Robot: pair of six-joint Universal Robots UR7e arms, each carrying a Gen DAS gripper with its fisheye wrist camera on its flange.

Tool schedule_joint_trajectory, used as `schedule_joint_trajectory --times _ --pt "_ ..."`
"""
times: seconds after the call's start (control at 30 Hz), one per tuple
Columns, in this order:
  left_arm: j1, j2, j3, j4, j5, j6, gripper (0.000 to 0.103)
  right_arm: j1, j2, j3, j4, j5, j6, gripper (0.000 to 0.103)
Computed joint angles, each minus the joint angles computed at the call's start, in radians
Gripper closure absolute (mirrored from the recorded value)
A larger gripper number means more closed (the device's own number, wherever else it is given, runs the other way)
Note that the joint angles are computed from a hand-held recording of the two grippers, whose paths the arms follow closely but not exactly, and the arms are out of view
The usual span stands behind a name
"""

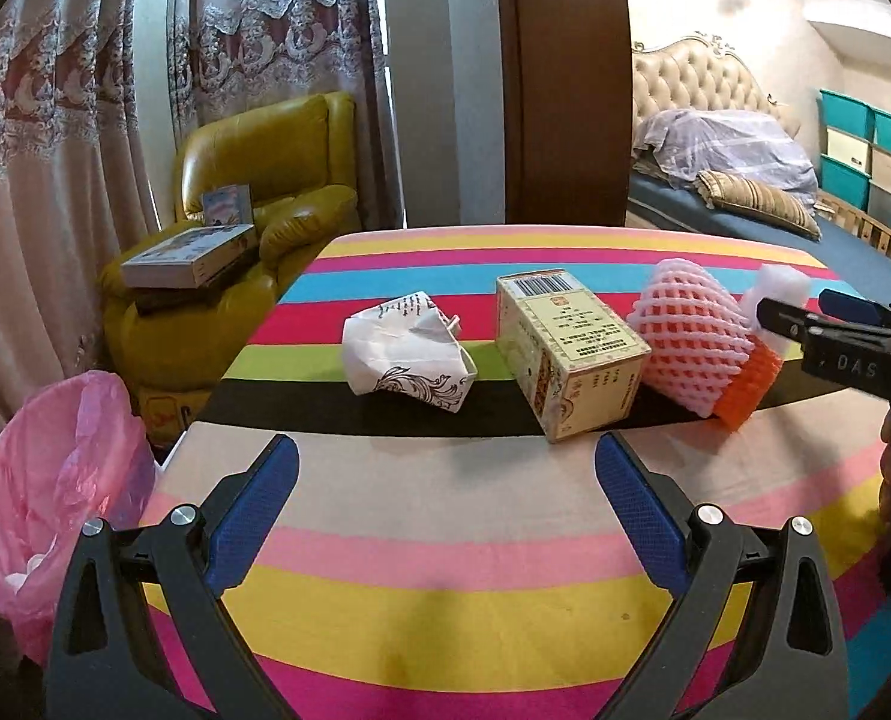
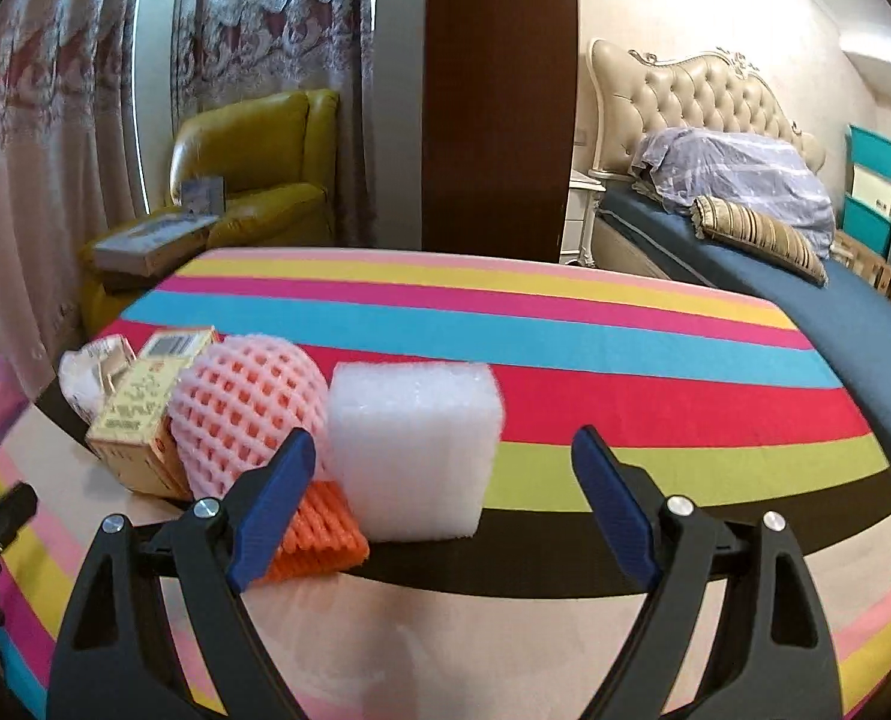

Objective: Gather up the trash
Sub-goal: 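Grasp the white foam block with the right tool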

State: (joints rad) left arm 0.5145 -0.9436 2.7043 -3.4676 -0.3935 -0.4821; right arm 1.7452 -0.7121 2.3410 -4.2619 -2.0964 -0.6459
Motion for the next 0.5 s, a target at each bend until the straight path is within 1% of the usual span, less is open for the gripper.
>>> schedule_joint_trajectory --times 0.1,0.2,0.27,0.33,0.4,0.43,0.47,0.5 --pt "-0.015 0.011 0.010 -0.022 0.017 -0.004 0.010 0.016 0.024 -0.023 -0.009 -0.036 -0.031 0.020" --pt "-0.030 0.022 0.019 -0.044 0.031 -0.003 0.010 0.019 0.029 -0.036 0.006 -0.061 -0.033 0.022" --pt "-0.030 0.022 0.019 -0.048 0.029 0.002 0.010 0.020 0.028 -0.042 0.020 -0.075 -0.026 0.027" --pt "-0.027 0.023 0.020 -0.058 0.028 0.010 0.010 0.018 0.024 -0.046 0.043 -0.083 -0.015 0.030" --pt "-0.028 0.027 0.020 -0.066 0.031 0.014 0.010 0.014 0.018 -0.045 0.063 -0.079 -0.006 0.036" --pt "-0.028 0.027 0.019 -0.068 0.031 0.017 0.010 0.011 0.014 -0.040 0.067 -0.069 -0.007 0.042" --pt "-0.028 0.030 0.019 -0.072 0.032 0.020 0.010 0.010 0.012 -0.034 0.064 -0.056 -0.014 0.052" --pt "-0.028 0.032 0.018 -0.077 0.033 0.024 0.010 0.011 0.016 -0.031 0.049 -0.046 -0.030 0.052"
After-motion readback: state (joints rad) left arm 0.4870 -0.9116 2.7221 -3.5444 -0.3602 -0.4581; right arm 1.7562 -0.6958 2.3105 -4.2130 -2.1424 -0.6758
